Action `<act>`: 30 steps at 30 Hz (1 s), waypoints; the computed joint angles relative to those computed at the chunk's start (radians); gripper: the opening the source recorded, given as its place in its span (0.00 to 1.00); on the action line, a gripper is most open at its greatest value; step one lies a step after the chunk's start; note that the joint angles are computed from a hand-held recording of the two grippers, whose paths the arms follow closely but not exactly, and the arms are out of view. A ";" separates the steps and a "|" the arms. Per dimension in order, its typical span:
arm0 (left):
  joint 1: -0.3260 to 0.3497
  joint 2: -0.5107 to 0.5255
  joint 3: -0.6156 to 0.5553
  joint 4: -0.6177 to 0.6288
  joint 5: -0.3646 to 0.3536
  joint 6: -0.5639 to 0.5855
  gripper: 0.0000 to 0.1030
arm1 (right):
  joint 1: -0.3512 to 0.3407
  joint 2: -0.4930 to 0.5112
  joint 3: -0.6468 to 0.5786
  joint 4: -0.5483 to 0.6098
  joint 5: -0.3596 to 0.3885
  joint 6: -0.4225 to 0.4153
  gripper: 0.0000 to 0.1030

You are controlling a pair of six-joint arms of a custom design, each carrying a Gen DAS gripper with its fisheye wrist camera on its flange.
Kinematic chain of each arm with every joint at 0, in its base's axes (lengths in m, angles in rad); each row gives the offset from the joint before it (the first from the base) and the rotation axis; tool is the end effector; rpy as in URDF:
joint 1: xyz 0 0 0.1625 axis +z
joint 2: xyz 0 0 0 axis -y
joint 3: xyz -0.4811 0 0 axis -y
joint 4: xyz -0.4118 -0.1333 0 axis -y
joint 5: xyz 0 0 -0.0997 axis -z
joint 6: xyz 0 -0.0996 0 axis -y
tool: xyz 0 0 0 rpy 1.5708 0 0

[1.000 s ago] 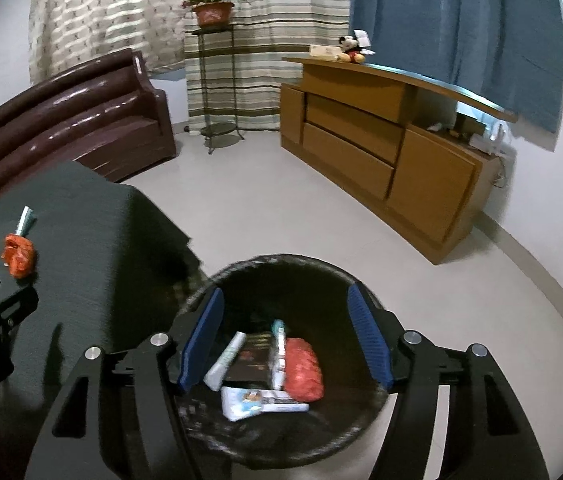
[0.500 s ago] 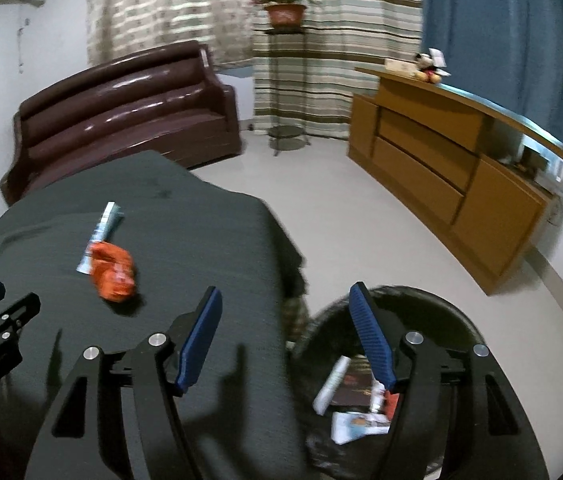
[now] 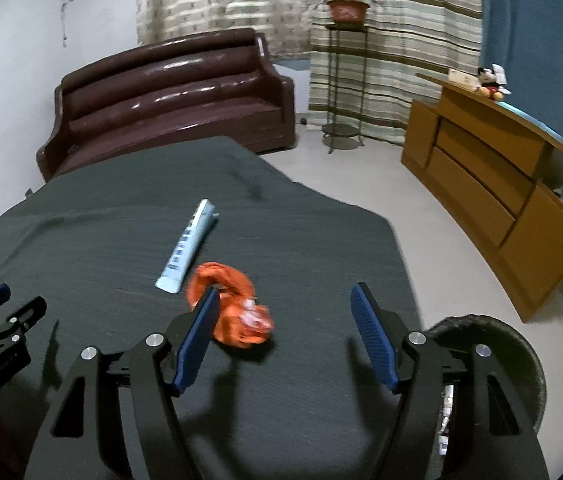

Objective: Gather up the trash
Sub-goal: 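Grasp the orange bag with the right gripper while the left gripper grasps the blue-lettered tube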

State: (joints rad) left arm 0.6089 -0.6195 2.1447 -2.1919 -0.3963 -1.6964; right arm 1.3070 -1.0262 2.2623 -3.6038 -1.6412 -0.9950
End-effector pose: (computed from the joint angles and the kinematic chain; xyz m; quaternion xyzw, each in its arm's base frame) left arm -0.2337 -0.4375 -0.0717 -0.0430 0.7858 -0.3969 0.4723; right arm -0.0150 -0.5400 0.1869 0.3165 -0.8651 0.2944 0.2545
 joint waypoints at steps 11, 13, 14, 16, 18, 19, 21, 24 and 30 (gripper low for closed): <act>0.018 -0.008 0.015 -0.069 0.009 0.037 0.67 | 0.042 0.049 -0.029 0.047 -0.090 -0.009 0.64; 0.024 -0.004 0.016 -0.115 0.011 0.076 0.67 | 0.046 0.046 -0.032 0.071 -0.100 -0.001 0.61; 0.025 0.000 0.016 -0.140 0.013 0.096 0.67 | 0.047 0.045 -0.036 0.083 -0.106 0.002 0.53; 0.024 0.005 0.022 -0.180 0.017 0.131 0.67 | 0.048 0.043 -0.045 0.115 -0.118 0.010 0.41; 0.025 0.015 0.015 -0.215 0.020 0.167 0.67 | 0.046 0.039 -0.046 0.131 -0.116 0.018 0.42; 0.027 0.021 0.011 -0.240 0.021 0.192 0.67 | 0.046 0.037 -0.046 0.132 -0.115 0.022 0.41; 0.032 0.034 -0.001 -0.283 0.025 0.238 0.67 | 0.045 0.036 -0.047 0.123 -0.110 0.023 0.41; 0.044 0.058 -0.019 -0.394 0.018 0.346 0.67 | 0.044 0.035 -0.055 0.115 -0.100 0.029 0.41; 0.068 0.112 -0.089 -0.547 0.027 0.545 0.67 | 0.038 0.034 -0.091 0.122 -0.090 0.053 0.41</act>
State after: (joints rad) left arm 0.6773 -0.5079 2.0559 -2.7387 -0.3690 -1.1516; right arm 1.3452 -0.9918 2.1711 -3.4819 -1.7310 -0.9425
